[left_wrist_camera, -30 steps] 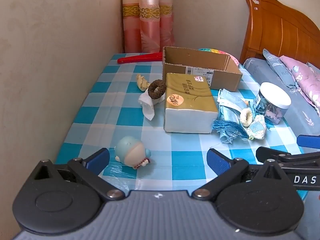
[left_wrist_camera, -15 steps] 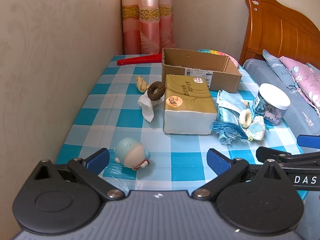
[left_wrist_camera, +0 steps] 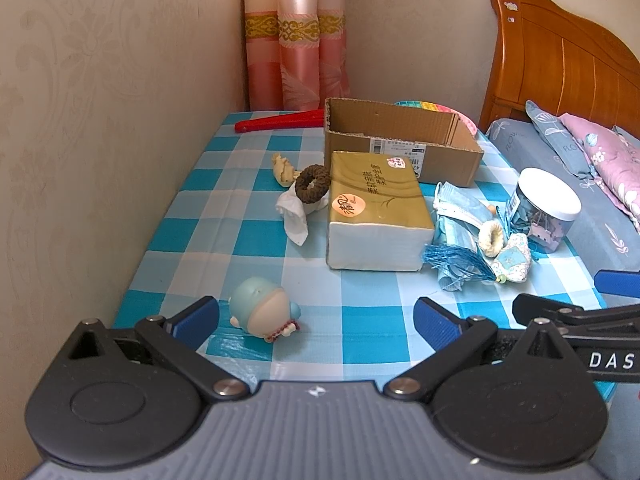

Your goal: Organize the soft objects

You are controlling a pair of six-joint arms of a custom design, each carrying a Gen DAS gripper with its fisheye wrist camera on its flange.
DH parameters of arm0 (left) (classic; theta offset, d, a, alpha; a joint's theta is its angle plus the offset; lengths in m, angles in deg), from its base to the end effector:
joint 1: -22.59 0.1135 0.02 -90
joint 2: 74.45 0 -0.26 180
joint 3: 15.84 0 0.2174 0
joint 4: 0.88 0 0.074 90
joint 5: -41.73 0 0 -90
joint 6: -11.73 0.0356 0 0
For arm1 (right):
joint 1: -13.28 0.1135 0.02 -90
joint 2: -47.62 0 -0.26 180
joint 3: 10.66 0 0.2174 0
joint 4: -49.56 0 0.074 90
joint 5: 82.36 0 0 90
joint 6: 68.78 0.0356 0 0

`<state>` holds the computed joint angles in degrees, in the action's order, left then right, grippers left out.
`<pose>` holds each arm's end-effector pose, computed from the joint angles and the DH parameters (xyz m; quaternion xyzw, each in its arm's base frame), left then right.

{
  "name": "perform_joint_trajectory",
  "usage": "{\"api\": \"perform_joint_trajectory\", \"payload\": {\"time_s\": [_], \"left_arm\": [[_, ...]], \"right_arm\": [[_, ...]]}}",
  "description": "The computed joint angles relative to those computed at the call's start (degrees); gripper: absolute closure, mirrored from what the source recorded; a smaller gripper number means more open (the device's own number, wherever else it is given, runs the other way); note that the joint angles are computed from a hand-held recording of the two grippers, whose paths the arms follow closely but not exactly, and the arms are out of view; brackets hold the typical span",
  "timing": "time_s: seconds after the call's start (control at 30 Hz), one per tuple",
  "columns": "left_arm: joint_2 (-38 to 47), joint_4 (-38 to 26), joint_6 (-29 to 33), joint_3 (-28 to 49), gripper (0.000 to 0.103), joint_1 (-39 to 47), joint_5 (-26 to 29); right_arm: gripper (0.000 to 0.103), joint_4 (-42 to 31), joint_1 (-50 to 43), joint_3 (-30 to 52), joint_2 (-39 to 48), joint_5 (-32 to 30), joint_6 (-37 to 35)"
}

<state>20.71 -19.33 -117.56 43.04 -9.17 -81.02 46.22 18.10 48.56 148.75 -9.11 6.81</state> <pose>0.2471 -0.1303 0.1589 -0.1453 0.9068 0.0498 0.3927 0.3061 0.0361 0.1466 -0.2075 0.8927 0.1027 0.3865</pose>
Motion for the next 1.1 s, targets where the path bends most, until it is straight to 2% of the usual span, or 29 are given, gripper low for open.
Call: {"api": "perform_joint_trajectory", "payload": {"time_s": [1.1], "left_arm": [[-1.1,0.0,0.6,-0.6,0.001,0.3,-0.1]], "right_arm": [[0.000,0.4,0.4,-0.6,-0.7,0.1,-0.3]]}}
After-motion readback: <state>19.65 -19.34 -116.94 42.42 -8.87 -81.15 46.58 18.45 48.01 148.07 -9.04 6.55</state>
